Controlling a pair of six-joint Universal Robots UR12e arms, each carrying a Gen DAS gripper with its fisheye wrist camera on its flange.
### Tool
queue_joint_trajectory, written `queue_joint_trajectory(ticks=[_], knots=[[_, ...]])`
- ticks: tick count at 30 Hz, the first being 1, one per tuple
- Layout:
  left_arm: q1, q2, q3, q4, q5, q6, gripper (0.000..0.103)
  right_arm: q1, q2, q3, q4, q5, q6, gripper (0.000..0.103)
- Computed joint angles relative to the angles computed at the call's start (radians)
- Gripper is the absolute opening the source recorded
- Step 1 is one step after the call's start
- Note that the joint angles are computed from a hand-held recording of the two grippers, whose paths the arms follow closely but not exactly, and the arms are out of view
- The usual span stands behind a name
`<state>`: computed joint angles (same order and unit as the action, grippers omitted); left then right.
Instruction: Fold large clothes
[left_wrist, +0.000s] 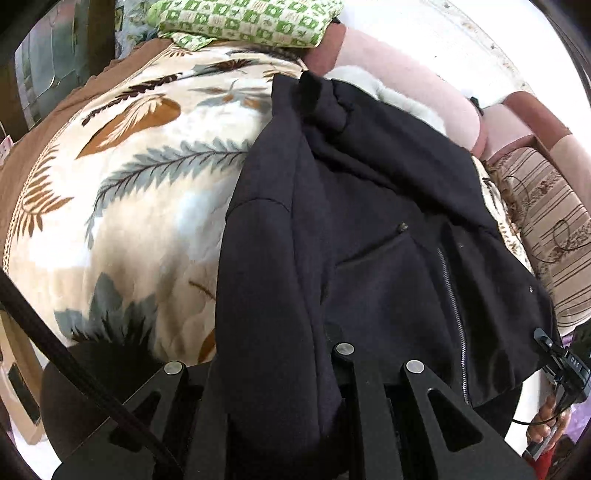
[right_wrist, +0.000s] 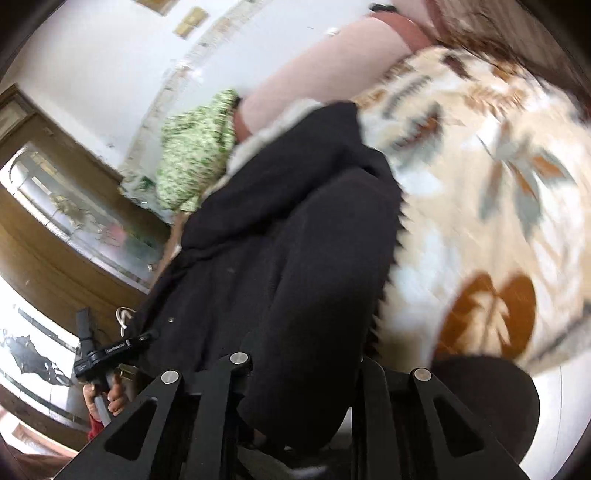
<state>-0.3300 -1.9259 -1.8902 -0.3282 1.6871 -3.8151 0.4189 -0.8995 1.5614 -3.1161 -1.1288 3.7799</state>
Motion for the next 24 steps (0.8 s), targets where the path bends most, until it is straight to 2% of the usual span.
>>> queue_joint_trajectory(ticks=[2, 5, 9, 13, 15, 19, 24], knots=[[-0.010, -0.001, 0.011, 0.006, 0.024, 0.016, 0.012, -0.005, 0.006, -0.006, -0.013, 0.009, 0.022, 0.019], [-0.023, 0.003, 0.037, 0.035, 0.066, 0.046, 0.012, 0.002, 0.000, -0.038, -0.010, -0.012, -0.018, 0.018], [-0.002, 0.002, 0.085, 0.096, 0.038, 0.053, 0.012, 0.008, 0.004, -0.122, 0.029, -0.039, -0.082, 0.017], [0.036, -0.028, 0.191, 0.098, 0.014, 0.041, 0.012, 0.006, 0.049, -0.284, 0.104, -0.069, -0.138, 0.017], [0.052, -0.054, 0.256, 0.068, 0.011, 0.031, 0.012, -0.001, 0.086, -0.379, 0.148, -0.066, -0.136, 0.017], [0.101, -0.131, 0.412, -0.059, -0.016, -0.026, 0.012, -0.018, 0.185, -0.596, 0.271, -0.069, -0.076, 0.017], [0.153, -0.244, 0.579, -0.205, -0.064, -0.095, 0.013, -0.036, 0.374, -0.957, 0.532, -0.095, 0.000, 0.017]])
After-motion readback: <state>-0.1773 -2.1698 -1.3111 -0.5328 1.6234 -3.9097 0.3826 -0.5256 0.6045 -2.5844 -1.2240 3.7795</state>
